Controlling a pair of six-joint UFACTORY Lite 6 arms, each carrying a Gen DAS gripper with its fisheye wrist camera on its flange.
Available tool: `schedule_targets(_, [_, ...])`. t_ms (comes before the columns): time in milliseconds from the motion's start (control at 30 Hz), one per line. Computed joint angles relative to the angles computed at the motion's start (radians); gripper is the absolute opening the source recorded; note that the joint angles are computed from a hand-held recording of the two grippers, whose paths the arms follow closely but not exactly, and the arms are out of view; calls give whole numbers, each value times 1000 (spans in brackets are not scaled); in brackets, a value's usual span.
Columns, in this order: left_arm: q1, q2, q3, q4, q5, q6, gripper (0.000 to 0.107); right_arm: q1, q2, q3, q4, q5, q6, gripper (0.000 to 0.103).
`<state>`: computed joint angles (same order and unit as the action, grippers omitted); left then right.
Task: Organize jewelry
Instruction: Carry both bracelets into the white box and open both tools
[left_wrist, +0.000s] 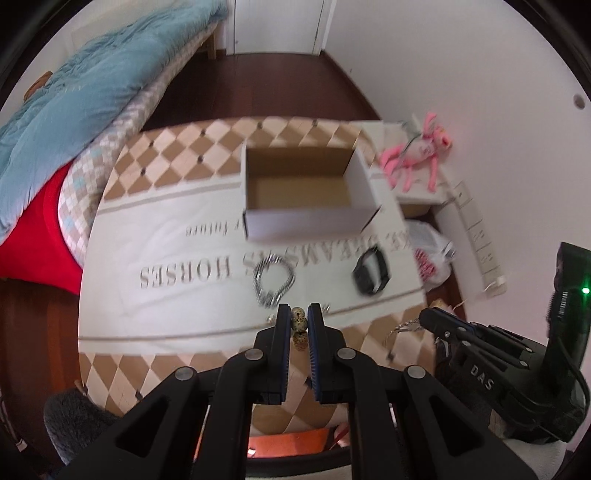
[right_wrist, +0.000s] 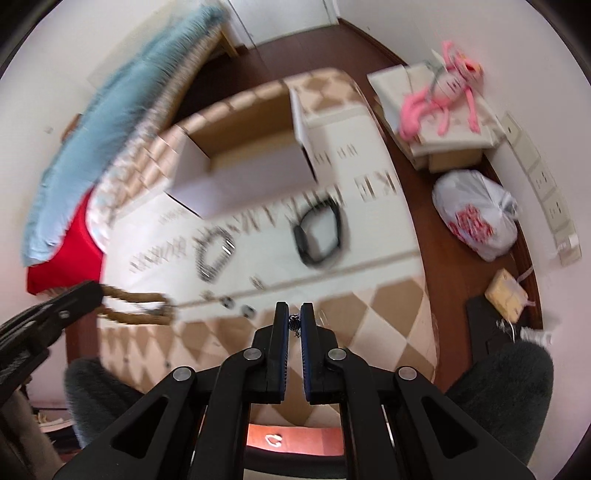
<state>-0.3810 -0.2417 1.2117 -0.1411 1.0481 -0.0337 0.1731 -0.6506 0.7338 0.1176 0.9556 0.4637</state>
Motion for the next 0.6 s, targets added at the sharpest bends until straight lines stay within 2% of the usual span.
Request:
schedule_targets(233, [67, 252, 332, -75, 38, 66, 7, -68, 245, 375, 66, 18, -149, 6])
schedule_targets(367, [80, 444, 563, -47, 55, 74, 7, -99, 465, 606, 70, -2, -210, 6])
schedule_targets(600, [117, 857, 1054, -72, 196, 73, 7, -143, 877, 953, 102, 17, -304, 6])
